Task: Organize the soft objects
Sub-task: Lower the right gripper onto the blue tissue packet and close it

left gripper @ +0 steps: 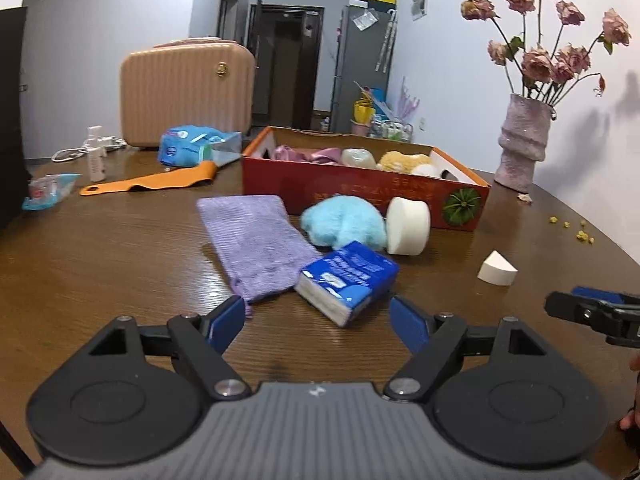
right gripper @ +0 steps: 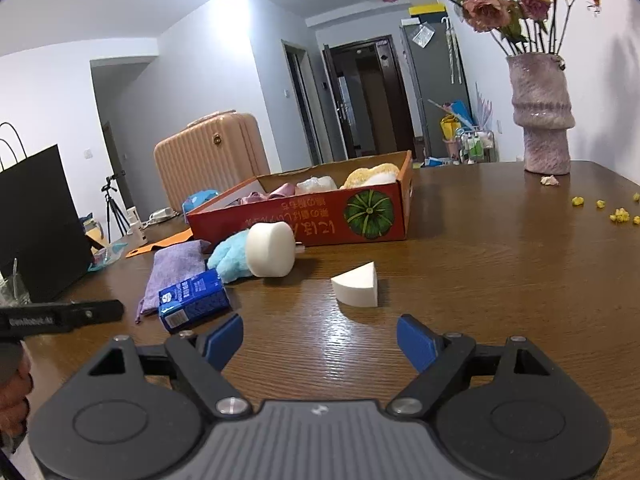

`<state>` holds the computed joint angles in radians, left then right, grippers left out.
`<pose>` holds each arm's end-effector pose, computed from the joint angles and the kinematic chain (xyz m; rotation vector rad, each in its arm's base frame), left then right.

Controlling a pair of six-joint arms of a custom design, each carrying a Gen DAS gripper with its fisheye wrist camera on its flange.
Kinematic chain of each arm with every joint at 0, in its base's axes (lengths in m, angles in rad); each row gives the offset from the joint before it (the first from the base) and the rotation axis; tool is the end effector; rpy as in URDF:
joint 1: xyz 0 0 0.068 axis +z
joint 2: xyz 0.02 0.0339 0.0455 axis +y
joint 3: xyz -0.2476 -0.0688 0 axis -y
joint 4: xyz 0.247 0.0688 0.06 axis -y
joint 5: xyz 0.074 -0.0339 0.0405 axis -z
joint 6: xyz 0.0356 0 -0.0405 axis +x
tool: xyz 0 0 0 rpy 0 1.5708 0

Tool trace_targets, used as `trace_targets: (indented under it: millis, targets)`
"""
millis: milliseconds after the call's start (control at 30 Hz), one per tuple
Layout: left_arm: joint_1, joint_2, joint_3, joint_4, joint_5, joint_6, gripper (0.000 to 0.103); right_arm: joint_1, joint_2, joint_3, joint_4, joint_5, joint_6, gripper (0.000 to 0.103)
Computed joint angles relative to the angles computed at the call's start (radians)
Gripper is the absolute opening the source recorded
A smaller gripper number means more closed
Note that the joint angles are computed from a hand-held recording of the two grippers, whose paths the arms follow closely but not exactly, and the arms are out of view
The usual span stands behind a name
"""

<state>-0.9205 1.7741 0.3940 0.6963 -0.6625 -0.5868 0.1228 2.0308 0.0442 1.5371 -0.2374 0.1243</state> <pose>0.1717 -0.1896 0.0604 0.0103 2.0959 -0.1537 0.1805 0.0307 0.0380 -0.1500 2.0236 0.3961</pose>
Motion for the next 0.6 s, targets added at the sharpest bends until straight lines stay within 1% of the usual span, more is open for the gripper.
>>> trace_targets:
  millis: [33,100,200,267,333,433,467,567,600]
  targets:
    - [0.011,0.011,0.003,0.022,0.021,0.012,0.081,0.016,-0.010,0.005,-0.005,0.019,-0.010,0.083]
    - [0.035,0.036,0.026,0.041,0.051,0.033,0.081,0.034,-0.087,0.031,-0.110,0.026,-0.019,0.083]
    - [0.085,0.064,0.064,0.035,0.109,0.057,0.080,0.070,-0.148,0.092,-0.235,0.041,-0.016,0.082]
    - [0.117,0.078,0.085,0.046,0.147,0.072,0.079,0.109,-0.180,0.152,-0.353,0.102,-0.015,0.075]
    - [0.147,0.091,0.118,0.057,0.190,0.120,0.078,0.130,-0.185,0.203,-0.426,0.164,-0.004,0.075]
    - [0.177,0.121,0.159,0.066,0.180,0.189,0.078,0.118,-0.168,0.273,-0.515,0.194,0.010,0.074]
    - [0.200,0.131,0.164,0.076,0.189,0.200,0.078,0.115,-0.160,0.294,-0.542,0.203,0.007,0.071]
    - [0.282,0.150,0.196,0.064,0.254,0.190,0.076,0.107,-0.129,0.340,-0.598,0.231,0.001,0.069]
    - [0.304,0.158,0.219,0.052,0.281,0.209,0.076,0.108,-0.122,0.353,-0.614,0.242,0.003,0.068]
